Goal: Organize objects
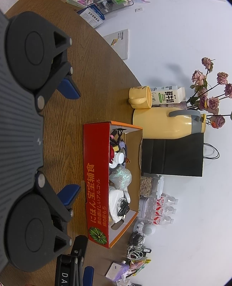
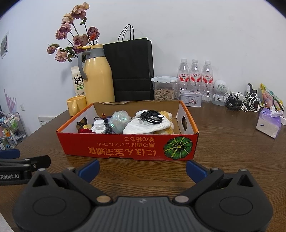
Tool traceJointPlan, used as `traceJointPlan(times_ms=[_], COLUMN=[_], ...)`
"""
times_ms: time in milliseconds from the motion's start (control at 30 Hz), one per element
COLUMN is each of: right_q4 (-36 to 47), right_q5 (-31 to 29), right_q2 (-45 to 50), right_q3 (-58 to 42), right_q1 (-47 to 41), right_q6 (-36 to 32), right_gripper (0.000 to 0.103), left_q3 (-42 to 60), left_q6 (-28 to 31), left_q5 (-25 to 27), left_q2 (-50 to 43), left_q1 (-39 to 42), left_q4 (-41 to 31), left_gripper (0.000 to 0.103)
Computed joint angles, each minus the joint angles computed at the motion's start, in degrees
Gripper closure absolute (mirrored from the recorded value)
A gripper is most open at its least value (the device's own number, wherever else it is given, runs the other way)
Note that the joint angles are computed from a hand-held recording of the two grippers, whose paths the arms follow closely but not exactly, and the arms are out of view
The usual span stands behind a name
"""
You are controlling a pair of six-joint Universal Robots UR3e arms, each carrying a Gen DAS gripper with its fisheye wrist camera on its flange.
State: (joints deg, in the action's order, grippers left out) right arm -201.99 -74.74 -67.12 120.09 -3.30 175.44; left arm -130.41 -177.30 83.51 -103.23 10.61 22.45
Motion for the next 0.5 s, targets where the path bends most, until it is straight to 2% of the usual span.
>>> traceJointPlan(times_ms=[500], right_q4=[0.1], right_q5=[0.0], right_q2=[0.2], right_q3=[-0.1], right_q1=[0.0], right_q6=[-0.1], right_gripper=[0.0], left_q3=[0.6], left_q6=[-0.2], left_q5=[0.7], left_q2=[0.0], left_q1=[-0.4], left_q4=[-0.7], left_gripper=[0.0])
